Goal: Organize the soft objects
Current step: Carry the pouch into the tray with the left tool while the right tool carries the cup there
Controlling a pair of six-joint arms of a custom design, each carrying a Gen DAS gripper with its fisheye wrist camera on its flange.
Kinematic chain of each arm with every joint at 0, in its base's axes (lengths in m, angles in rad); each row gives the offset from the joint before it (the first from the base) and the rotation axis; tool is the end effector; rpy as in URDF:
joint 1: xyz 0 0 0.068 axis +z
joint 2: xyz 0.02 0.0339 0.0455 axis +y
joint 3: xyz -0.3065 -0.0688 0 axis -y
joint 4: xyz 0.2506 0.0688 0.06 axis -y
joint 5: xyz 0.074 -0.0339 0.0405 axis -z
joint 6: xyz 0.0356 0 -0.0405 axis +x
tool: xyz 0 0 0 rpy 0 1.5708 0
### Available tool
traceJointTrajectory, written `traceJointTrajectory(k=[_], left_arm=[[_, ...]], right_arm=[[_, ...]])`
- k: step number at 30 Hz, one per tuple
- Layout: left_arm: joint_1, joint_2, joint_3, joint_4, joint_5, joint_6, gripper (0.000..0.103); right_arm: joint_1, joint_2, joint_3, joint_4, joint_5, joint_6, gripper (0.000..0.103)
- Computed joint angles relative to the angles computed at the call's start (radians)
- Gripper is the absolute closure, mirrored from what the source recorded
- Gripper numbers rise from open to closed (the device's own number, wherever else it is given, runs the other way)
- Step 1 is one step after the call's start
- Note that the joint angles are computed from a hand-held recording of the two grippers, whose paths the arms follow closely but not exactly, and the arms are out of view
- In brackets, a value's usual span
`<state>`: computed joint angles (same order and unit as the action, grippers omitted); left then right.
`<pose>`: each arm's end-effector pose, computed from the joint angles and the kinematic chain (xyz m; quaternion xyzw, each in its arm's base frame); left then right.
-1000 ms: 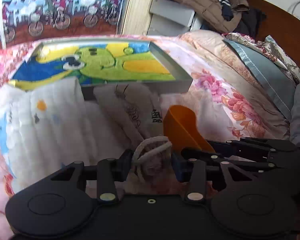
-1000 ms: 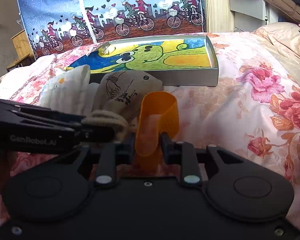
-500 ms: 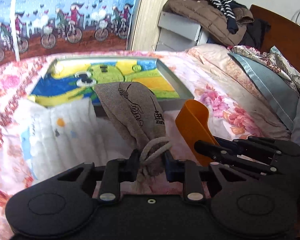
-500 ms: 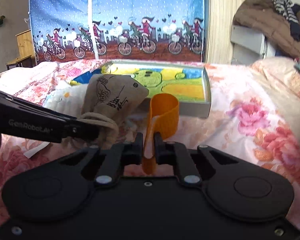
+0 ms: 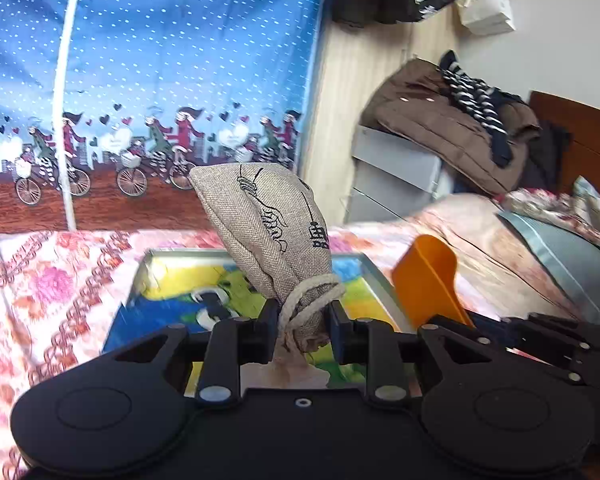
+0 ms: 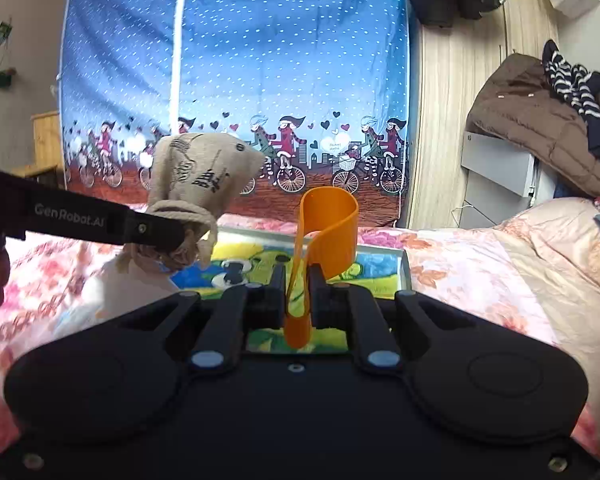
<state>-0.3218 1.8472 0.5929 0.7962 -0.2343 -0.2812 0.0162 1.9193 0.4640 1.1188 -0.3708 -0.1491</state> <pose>0.3214 -0.0985 0.1408 -0.0446 0.8444 -0.0610 0.5303 0.3141 0.0180 0.1242 -0.1725 0.7900 0.1122 0.5775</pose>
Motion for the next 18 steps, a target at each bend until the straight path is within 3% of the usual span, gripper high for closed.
traceJointTrajectory(k=[10, 18], left_arm=[[0.137, 0.306, 0.393, -0.163, 0.139, -0.085, 0.075], [0.193, 0.431, 0.504, -0.27, 0.218, -0.159, 0.074]], right_arm=[[0.021, 0.3, 0.333, -0.128, 0.018, 0.048, 0.097], [0.019, 0.386, 0.466, -0.282, 0.022, 0.096, 0.096]])
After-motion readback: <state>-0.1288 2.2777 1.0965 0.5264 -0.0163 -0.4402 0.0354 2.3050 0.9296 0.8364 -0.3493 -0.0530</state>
